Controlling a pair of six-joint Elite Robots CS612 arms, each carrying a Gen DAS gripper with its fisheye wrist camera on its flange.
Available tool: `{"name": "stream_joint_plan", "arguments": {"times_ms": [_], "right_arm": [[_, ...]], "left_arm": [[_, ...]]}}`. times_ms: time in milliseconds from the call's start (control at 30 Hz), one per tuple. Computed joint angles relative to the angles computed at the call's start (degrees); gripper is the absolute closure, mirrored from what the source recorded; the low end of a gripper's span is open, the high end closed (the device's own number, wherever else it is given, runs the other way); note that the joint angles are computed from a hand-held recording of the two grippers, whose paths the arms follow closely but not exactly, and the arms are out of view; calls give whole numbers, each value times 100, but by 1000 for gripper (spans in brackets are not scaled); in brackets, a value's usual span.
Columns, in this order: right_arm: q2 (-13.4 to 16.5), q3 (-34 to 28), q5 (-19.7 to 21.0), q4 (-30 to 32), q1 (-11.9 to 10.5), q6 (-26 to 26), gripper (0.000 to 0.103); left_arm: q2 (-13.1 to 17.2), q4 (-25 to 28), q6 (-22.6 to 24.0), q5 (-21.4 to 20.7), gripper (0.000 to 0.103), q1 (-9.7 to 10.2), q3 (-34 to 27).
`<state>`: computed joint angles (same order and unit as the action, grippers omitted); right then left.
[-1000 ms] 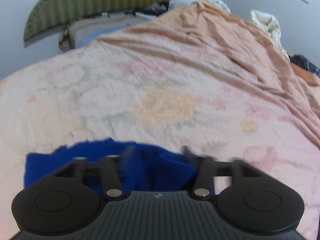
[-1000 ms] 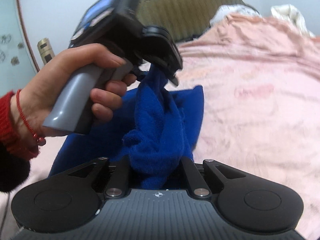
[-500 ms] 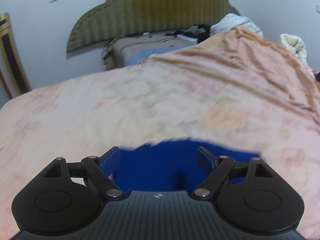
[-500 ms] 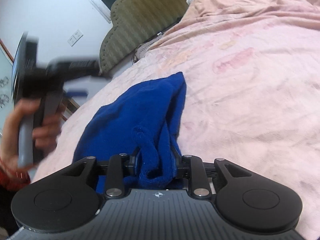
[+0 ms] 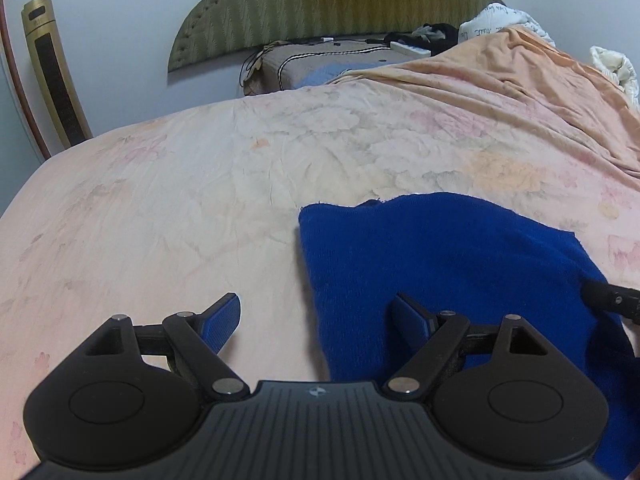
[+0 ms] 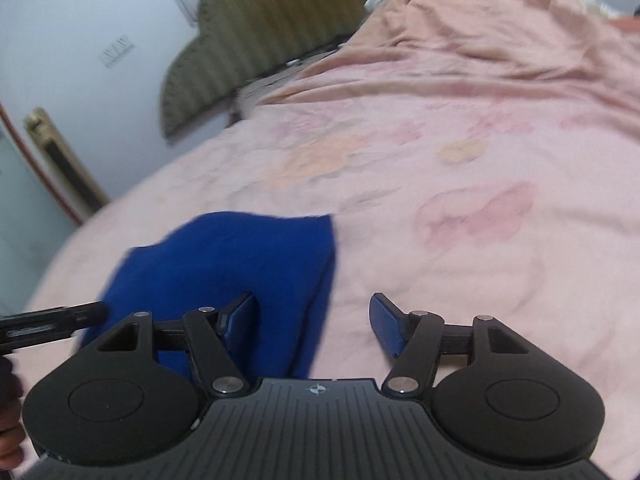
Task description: Fold small clothes
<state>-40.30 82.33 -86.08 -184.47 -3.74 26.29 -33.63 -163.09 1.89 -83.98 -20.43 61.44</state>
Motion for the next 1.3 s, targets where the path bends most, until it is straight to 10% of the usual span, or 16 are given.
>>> {"name": "stream_joint_plan", "arguments": {"times_ms": [433,767,1033,1100,1167,1300], "right_arm": [[-209,563,1279,-432,-250,266,31],[-25,517,2797,-777,-445,360,32],[143,302,3941,-602,-520,19,30],[174,270,3921,-705,-530,354,33],[230,159,3816,-654,-503,771,58],[352,8,3622,-710,-424,1420,75]], "left_arm": [[-68,-3,-87,-393,20,81,172],[-108,187,-1062,-2990,19,580,461],[-98,-340,-1083,-4054,20,723,771],[-64,-504,-1101,-4040,32,713,772],[-29,-316,-1121,-3976,62,686,670],[12,-413,-1259,-3998,77,704,603]]}}
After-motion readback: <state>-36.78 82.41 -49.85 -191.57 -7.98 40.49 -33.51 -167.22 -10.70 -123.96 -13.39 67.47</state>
